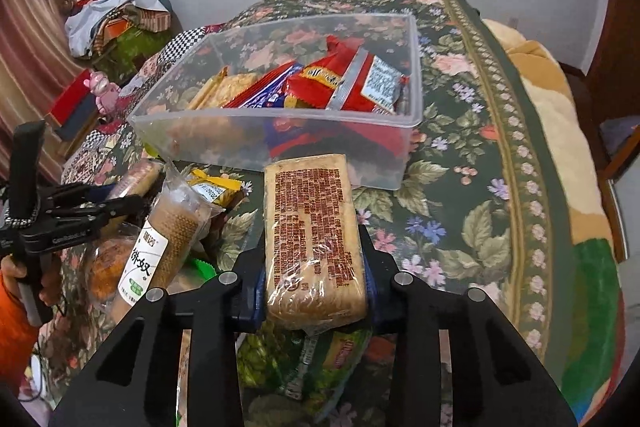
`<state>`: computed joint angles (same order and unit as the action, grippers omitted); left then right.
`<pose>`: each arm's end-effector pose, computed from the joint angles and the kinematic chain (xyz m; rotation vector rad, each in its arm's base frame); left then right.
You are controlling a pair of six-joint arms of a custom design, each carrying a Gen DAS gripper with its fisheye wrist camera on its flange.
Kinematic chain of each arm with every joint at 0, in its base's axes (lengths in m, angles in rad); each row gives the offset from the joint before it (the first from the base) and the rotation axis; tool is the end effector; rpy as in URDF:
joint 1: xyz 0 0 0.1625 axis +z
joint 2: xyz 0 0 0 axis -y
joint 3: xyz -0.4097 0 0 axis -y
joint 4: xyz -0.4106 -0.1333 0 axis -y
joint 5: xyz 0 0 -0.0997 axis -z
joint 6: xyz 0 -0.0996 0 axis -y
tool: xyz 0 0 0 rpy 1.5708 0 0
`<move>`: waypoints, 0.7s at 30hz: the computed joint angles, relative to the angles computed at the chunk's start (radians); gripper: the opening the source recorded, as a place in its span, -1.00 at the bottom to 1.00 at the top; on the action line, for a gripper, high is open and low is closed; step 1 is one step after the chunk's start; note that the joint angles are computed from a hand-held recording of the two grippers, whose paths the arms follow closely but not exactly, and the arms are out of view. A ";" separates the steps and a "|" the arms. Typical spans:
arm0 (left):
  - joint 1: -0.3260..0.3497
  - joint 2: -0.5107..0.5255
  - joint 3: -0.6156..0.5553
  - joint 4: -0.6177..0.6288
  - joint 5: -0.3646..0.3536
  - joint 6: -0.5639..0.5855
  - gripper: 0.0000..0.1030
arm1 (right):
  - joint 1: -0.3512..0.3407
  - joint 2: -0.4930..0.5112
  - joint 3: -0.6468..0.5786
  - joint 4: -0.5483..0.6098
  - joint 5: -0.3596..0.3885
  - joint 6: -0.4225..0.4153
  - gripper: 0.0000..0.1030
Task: Organize snacks
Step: 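Grasp the wafer bar with the left tool while the right tool grasps the brown biscuit block, then lower the wafer bar and biscuit block into the box and release both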
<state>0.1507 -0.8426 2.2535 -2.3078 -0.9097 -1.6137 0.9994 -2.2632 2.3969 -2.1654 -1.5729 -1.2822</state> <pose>-0.3335 -0.2473 -0.0607 0.0537 2.3524 -0.7564 -0.0389 -0.3066 0.3783 0.9549 -2.5748 0.3845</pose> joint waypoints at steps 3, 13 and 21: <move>-0.041 -0.029 -0.014 0.087 0.012 -0.050 -0.12 | -0.005 -0.014 -0.014 0.019 0.021 0.004 -0.35; -0.093 -0.096 -0.102 0.296 0.132 -0.130 -0.12 | 0.032 -0.052 -0.049 0.035 0.109 0.037 -0.35; -0.043 -0.072 -0.164 0.246 0.232 -0.040 -0.12 | 0.129 -0.023 -0.073 -0.006 0.145 0.112 -0.35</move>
<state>0.1082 -0.9150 2.0892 -2.0615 -0.6773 -1.6533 1.1289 -2.2864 2.3241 -2.1717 -1.4279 -1.1701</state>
